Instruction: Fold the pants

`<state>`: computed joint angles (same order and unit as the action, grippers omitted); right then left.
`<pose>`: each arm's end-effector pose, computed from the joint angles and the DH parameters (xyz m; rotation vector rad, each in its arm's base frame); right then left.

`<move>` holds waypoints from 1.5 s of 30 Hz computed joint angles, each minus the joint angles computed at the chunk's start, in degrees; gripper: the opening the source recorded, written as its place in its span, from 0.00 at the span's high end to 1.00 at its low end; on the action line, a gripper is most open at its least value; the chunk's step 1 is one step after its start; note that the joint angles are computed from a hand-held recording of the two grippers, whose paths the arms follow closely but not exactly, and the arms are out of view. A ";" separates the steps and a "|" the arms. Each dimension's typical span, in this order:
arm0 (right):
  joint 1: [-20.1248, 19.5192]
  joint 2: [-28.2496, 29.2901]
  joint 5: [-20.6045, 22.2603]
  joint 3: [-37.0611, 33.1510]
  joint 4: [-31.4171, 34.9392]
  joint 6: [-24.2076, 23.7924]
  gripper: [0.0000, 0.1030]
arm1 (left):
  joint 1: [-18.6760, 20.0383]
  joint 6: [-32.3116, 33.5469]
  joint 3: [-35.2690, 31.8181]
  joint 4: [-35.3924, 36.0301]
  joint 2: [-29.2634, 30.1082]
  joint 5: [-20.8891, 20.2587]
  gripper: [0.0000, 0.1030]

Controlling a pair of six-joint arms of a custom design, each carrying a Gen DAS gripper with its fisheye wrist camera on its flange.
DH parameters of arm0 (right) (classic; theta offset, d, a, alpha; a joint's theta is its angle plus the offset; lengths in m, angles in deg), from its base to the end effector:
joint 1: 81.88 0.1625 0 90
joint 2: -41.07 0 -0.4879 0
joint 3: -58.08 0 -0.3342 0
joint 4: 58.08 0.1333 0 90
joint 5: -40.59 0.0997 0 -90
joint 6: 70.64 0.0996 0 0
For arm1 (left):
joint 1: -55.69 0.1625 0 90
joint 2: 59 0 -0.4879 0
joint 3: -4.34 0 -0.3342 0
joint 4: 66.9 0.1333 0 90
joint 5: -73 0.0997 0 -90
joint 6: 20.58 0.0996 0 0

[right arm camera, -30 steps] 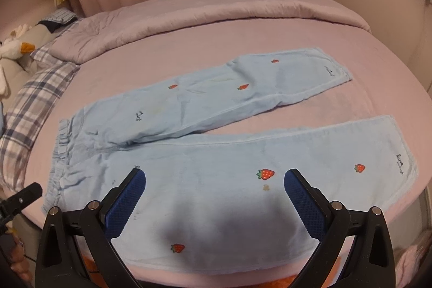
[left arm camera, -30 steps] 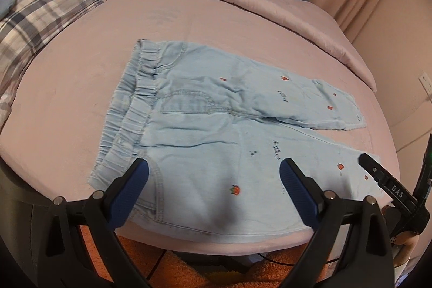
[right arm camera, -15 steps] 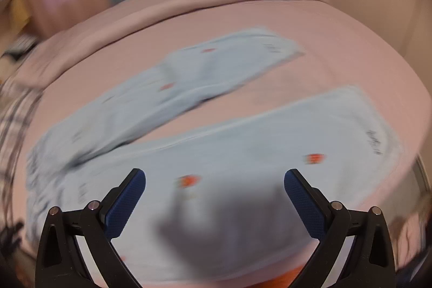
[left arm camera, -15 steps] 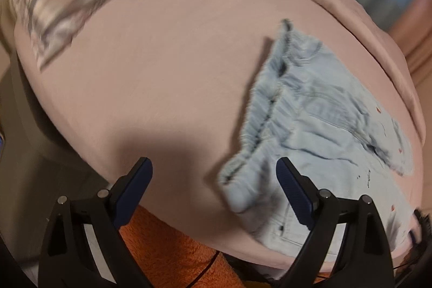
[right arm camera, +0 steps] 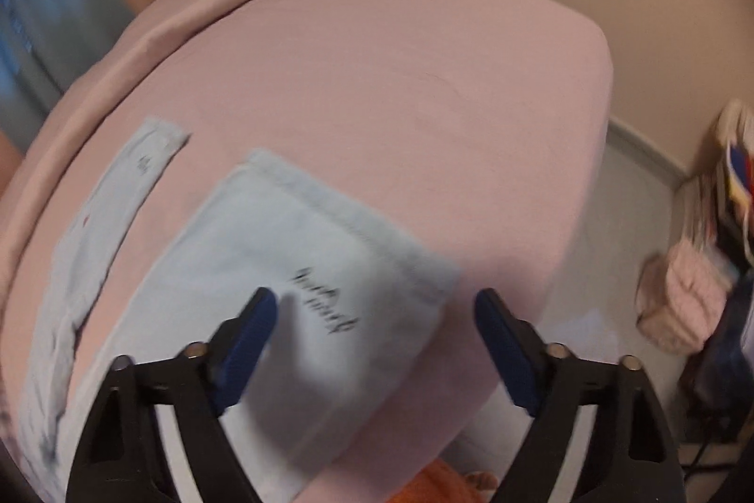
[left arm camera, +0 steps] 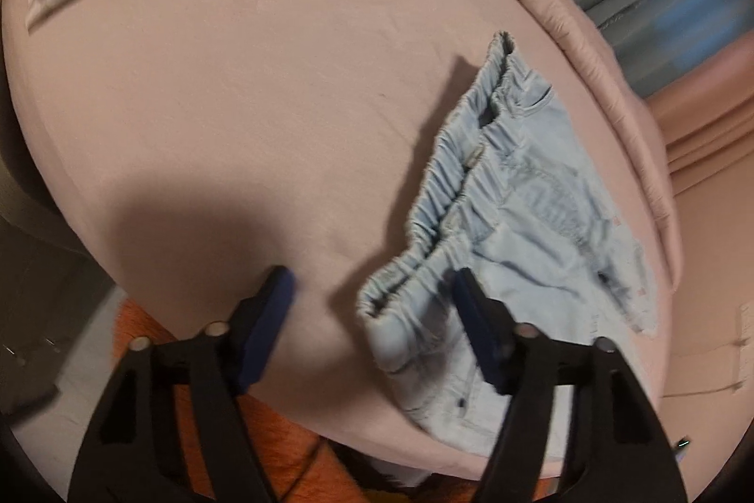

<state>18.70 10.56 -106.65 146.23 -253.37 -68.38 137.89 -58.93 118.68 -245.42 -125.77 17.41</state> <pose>0.1784 -0.6851 0.1653 -0.3415 -2.0656 1.0173 0.1136 -0.5677 0.3675 -0.9784 2.4375 -1.2129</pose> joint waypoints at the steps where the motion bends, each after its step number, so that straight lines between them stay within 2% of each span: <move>1: -0.51 -0.68 0.77 0.65 0.34 1.20 0.20 | 0.97 0.26 -0.01 -1.78 0.13 -4.18 0.65; 2: -0.88 -1.24 1.26 1.26 0.50 2.34 0.22 | 1.73 -0.45 -0.49 -3.68 0.96 -8.71 0.70; 3: -1.02 -1.62 1.84 1.94 -0.05 2.81 0.26 | 2.20 -0.86 -0.67 -4.33 1.40 -10.84 0.75; 4: -1.00 -1.75 2.57 2.27 -0.25 3.29 0.26 | 2.21 -1.02 -0.99 -4.28 1.72 -10.57 0.80; 7: -1.80 -2.45 4.82 3.40 -2.36 2.94 0.31 | 0.07 -0.42 -1.25 -3.57 1.35 -4.52 0.85; 10: -1.67 -2.00 4.21 2.38 -1.70 1.78 0.54 | -2.18 2.91 -0.62 -6.51 0.00 -0.24 0.87; 11: -1.67 -1.53 5.24 1.02 -0.61 0.92 0.71 | -2.77 4.70 -0.42 -6.36 -0.88 0.35 0.87; 12: -1.44 -1.63 6.18 0.81 0.20 0.20 0.78 | -3.17 5.39 -0.42 -5.88 -1.40 1.31 0.87; 14: -0.96 -1.24 6.85 -0.43 1.51 -0.66 0.79 | -3.92 6.40 -0.75 -3.13 -2.35 5.17 0.87; 16: -0.29 -1.01 8.68 -0.39 1.11 -1.84 0.80 | -3.58 6.52 -0.90 -1.97 -2.76 6.61 0.87; 17: -0.04 -1.11 10.31 -0.32 1.85 -1.96 0.80 | -2.96 5.12 -0.75 -0.87 -3.24 5.54 0.87; 19: 0.32 -0.84 10.64 -0.36 1.49 -2.44 0.81 | -1.71 2.33 -0.22 0.83 -3.61 3.67 0.86; 21: 0.62 -0.01 7.94 -0.94 0.25 -2.61 0.82 | -1.19 1.29 -0.48 3.58 -2.95 4.21 0.85; 23: -0.03 -0.47 8.25 -0.10 0.48 -1.15 0.82 | -0.78 -0.31 -1.04 6.76 -2.34 4.68 0.84; 26: -0.82 -1.33 8.54 0.92 1.95 0.79 0.83 | -0.85 -0.95 -1.72 7.84 -2.43 4.40 0.84; 28: -0.41 -1.30 9.19 -0.55 1.91 -1.18 0.84 | -1.08 -1.47 -2.35 9.47 -2.64 4.44 0.84; 33: 2.44 -0.17 11.82 -4.88 -4.55 -10.44 0.85 | -0.88 -1.66 -3.65 12.32 -2.46 4.15 0.81; 36: 2.87 1.33 9.18 -6.72 -7.16 -14.97 0.85 | -0.33 -2.02 -4.35 13.55 -2.20 3.30 0.80; 39: 0.56 0.52 6.87 -4.41 -3.03 -8.44 0.85 | -0.05 -1.89 -4.62 14.64 -2.47 2.58 0.79; 42: -1.39 0.19 5.56 -2.87 -0.03 -4.65 0.85 | -0.25 -1.69 -5.14 16.21 -2.35 3.33 0.77; 45: -2.07 0.34 5.57 -2.06 -0.51 -4.73 0.86 | -0.72 -1.93 -5.28 16.84 -1.95 4.97 0.76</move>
<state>16.62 10.90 -101.09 144.17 -253.88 -73.11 137.16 -60.85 113.40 -228.57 -127.72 22.38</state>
